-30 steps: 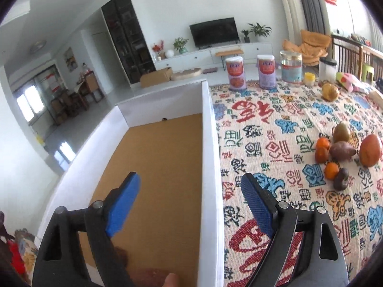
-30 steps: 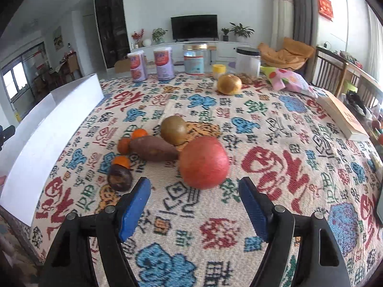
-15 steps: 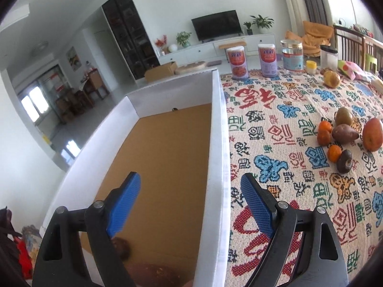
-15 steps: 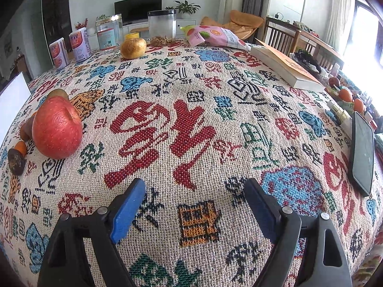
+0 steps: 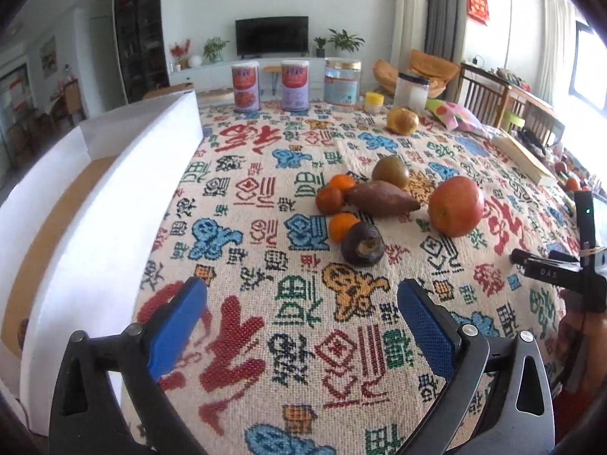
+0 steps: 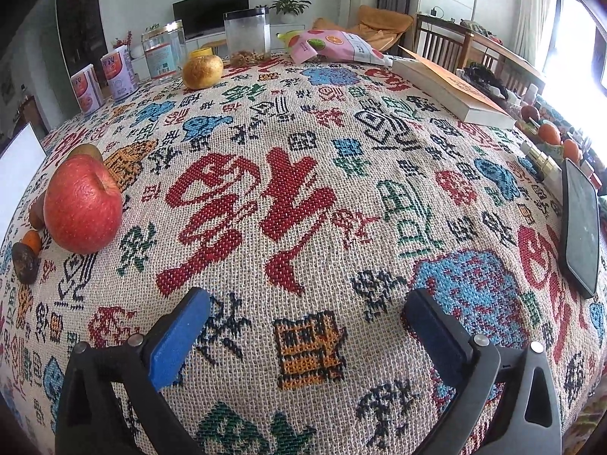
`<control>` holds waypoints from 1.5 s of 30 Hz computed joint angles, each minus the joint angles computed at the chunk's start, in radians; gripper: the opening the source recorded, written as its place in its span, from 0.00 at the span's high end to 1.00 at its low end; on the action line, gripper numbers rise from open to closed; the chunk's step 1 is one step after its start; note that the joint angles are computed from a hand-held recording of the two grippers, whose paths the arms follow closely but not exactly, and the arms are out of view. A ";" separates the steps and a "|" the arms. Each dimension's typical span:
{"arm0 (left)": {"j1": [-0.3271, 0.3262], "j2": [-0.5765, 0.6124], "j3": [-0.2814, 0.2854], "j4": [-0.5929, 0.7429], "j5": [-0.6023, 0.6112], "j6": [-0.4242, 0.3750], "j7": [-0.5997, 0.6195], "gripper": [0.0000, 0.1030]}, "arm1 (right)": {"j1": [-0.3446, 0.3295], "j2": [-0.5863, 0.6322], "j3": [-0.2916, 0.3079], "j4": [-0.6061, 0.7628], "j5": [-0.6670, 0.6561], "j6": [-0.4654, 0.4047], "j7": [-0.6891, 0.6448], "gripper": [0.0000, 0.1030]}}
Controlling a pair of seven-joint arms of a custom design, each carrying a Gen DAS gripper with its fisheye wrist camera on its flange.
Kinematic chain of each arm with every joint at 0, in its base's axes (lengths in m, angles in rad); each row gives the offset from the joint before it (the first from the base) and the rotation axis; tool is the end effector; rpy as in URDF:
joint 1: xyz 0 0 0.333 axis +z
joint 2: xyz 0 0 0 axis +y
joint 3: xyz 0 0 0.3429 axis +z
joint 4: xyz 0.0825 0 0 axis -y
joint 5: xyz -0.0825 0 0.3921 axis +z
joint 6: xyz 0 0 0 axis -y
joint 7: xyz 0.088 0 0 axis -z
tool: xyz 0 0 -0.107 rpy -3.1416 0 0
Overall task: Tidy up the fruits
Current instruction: 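Withdraw both tools from the box back over the table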
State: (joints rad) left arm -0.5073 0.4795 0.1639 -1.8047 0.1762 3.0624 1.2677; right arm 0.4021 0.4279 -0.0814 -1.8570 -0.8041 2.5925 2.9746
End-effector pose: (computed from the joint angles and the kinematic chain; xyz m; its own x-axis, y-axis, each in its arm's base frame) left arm 0.6655 -0.2714 0.3923 -0.2588 -0.9659 0.0052 -0.6813 0.1787 -0.7099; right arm 0.6393 0.2323 0.3369 -0.4234 -0.9059 0.0100 -0.7441 0.3414 -0.5742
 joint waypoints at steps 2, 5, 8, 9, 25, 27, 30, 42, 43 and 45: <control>-0.085 0.058 0.091 0.049 0.044 -0.031 -0.064 0.02 | 0.000 0.000 0.000 -0.001 0.000 0.001 -0.001 0.00; -0.153 0.108 0.170 0.088 0.100 -0.031 -0.140 0.02 | 0.000 0.000 0.000 0.000 0.000 0.001 -0.001 0.00; -0.154 0.127 0.168 0.100 0.125 -0.039 -0.157 0.02 | 0.000 0.001 0.000 0.001 0.001 0.000 0.000 0.00; -0.159 0.132 0.175 0.107 0.138 -0.046 -0.161 0.02 | 0.000 0.000 -0.001 0.000 0.000 0.001 0.000 0.00; -0.117 0.152 0.118 0.170 0.298 -0.136 -0.232 0.00 | 0.000 0.001 -0.001 0.000 0.000 0.001 0.001 0.00; -0.143 0.156 0.150 0.173 0.346 -0.138 -0.272 0.00 | 0.000 0.001 -0.001 0.001 0.000 0.001 0.001 0.00; -0.127 0.154 0.132 0.175 0.376 -0.142 -0.293 0.00 | 0.001 0.002 -0.001 0.002 0.000 0.000 0.001 0.00; -0.061 0.150 0.057 0.182 0.382 -0.149 -0.284 0.00 | 0.000 0.002 -0.002 0.000 -0.001 0.002 0.001 0.00; -0.055 0.150 0.051 0.182 0.378 -0.149 -0.280 0.00 | 0.001 0.002 -0.002 0.001 -0.001 0.001 0.001 0.00; -0.045 0.149 0.040 0.182 0.368 -0.149 -0.269 0.00 | 0.001 0.002 -0.002 0.001 -0.001 0.001 0.001 0.00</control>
